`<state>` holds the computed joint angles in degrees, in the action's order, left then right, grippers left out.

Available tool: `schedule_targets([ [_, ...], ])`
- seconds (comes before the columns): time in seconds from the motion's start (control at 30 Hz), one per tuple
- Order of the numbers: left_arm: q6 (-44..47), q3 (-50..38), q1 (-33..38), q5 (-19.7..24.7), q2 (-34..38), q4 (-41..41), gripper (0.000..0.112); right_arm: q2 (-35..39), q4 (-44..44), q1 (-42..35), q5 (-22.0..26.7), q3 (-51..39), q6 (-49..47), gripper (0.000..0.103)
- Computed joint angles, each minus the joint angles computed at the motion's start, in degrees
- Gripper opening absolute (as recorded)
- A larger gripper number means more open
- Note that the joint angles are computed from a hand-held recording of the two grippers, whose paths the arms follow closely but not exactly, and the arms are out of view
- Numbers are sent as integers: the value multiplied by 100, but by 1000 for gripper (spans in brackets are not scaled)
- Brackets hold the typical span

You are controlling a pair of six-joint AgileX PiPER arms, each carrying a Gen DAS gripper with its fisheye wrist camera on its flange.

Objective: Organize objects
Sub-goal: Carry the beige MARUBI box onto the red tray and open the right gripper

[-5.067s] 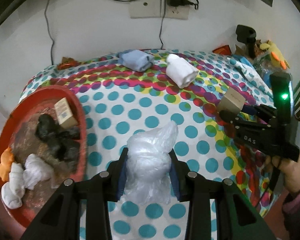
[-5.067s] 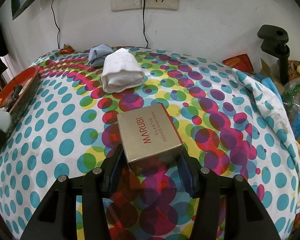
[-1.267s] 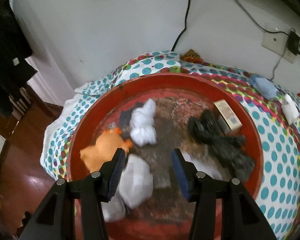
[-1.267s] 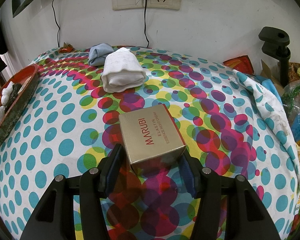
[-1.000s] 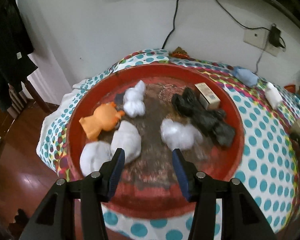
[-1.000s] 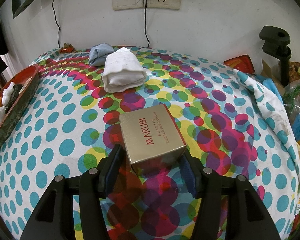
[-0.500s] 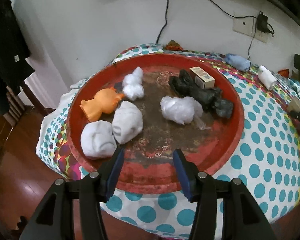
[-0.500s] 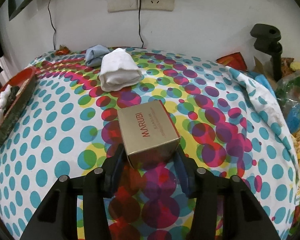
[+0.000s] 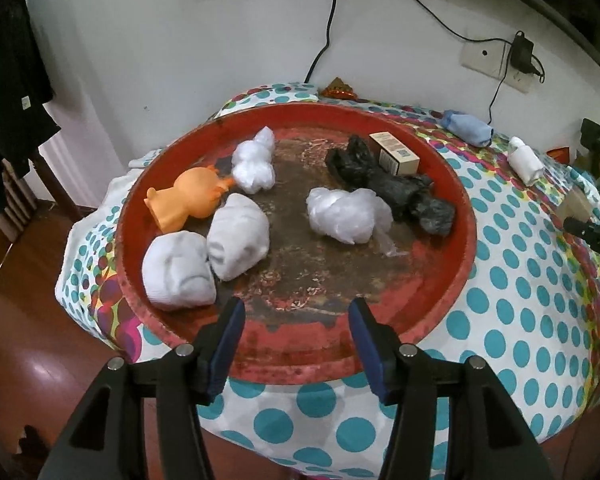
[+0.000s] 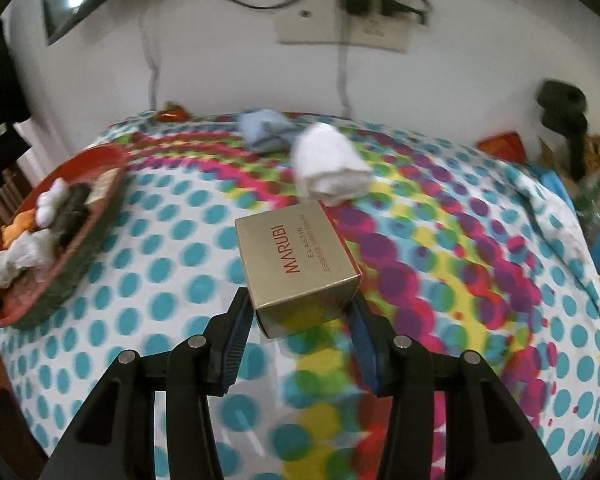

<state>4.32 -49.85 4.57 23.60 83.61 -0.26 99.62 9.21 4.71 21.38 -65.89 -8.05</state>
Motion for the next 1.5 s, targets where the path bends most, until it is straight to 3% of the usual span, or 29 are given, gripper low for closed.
schedule_targets([
  [0.33, 382, -15, 184, -62, 51, -268, 55, 125, -310, 1320, 395, -641, 475, 45],
  [0.57, -123, 24, 150, -194, 54, 275, 55, 615, -614, 1954, 815, -1483, 798, 45],
  [0.77, 18, -23, 286, -219, 112, 175, 55, 1062, -923, 2371, 1184, -2238, 969, 45],
  [1.07, 147, -62, 473, -281, 132, -25, 56, 2050, -1207, 2659, 2019, -3625, 1230, 45],
  [1.5, 674, -156, 792, -264, 229, -694, 56, 3183, -1297, 2825, 2682, -5368, 1370, 45],
])
